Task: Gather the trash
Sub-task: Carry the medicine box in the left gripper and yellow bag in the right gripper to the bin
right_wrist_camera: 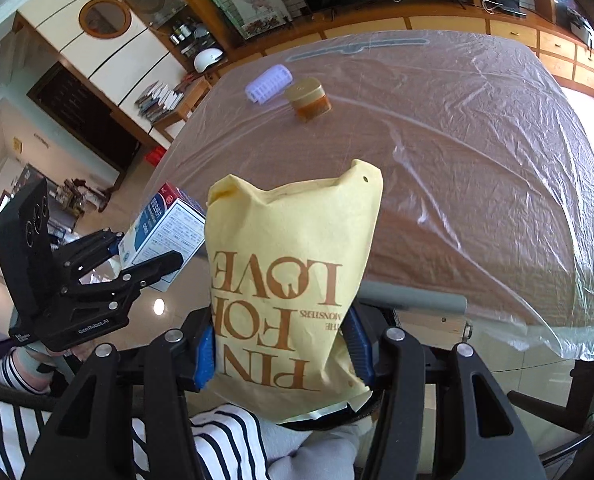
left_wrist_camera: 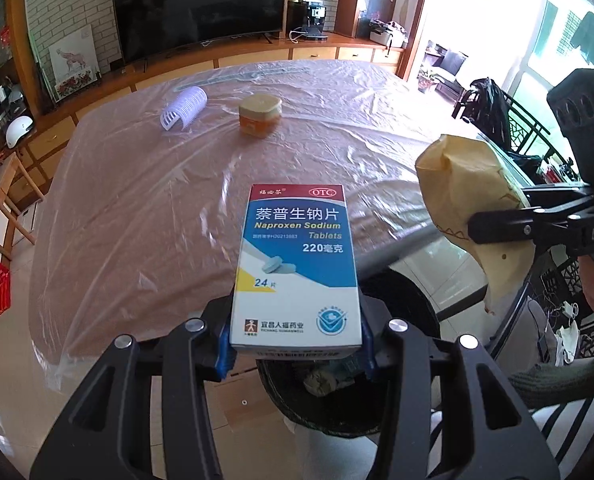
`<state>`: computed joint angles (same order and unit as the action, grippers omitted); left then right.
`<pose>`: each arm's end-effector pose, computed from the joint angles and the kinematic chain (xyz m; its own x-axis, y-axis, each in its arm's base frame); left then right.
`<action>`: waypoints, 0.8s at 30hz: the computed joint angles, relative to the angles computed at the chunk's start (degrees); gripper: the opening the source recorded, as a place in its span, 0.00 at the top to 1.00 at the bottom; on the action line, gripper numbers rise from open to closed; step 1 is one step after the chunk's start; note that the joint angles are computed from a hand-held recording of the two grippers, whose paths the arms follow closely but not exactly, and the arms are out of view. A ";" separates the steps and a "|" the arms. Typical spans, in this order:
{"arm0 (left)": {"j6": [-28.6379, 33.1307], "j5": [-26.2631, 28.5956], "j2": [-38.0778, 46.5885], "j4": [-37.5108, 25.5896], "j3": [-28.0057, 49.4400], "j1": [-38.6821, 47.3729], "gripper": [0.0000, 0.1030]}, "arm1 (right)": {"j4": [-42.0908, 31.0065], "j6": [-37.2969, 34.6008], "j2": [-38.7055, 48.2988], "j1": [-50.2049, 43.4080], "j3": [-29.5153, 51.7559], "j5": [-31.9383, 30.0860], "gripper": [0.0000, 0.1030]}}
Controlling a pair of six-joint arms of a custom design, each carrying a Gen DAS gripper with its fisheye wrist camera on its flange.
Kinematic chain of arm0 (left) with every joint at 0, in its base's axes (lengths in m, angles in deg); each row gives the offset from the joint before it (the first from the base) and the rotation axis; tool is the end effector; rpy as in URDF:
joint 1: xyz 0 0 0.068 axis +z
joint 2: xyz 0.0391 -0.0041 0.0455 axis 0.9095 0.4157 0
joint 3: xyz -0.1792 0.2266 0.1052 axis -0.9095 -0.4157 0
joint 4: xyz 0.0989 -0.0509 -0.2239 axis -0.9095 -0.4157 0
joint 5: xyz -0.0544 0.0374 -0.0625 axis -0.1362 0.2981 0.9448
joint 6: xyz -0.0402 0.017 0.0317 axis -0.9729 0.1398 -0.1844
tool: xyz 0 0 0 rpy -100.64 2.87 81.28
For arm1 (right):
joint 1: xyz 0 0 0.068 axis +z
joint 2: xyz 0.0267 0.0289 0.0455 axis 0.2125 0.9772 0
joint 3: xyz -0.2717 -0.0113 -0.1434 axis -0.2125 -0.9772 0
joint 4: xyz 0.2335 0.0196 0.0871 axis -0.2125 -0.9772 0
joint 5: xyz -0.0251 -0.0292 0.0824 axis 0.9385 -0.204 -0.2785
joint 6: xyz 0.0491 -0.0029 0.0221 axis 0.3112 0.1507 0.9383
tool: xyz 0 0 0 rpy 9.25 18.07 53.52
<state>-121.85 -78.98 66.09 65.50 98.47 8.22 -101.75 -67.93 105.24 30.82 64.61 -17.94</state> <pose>0.1442 -0.1981 0.1752 -0.8187 0.0725 -0.5696 0.1377 0.9878 -0.0721 0.1989 0.0857 0.2278 -0.8364 -0.3659 -0.4081 -0.5301 0.7292 0.4327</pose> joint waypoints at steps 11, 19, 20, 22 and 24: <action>-6.70 0.13 3.39 -3.29 1.07 -9.82 0.54 | -2.92 -4.40 -2.25 2.94 -3.84 3.07 0.50; -12.22 1.37 8.22 -0.52 0.13 -13.05 0.54 | -0.38 -4.12 -2.23 6.12 -8.29 5.36 0.50; -12.88 1.40 8.74 -0.14 -0.03 -13.17 0.54 | -0.10 -3.52 -2.26 6.95 -8.38 5.92 0.50; -14.16 1.48 9.67 0.49 -0.26 -13.13 0.54 | 1.55 -2.69 -1.91 8.57 -9.36 7.88 0.50; -15.40 1.47 10.94 1.53 -0.48 -12.94 0.54 | 3.75 -1.34 -1.01 10.03 -10.17 9.28 0.50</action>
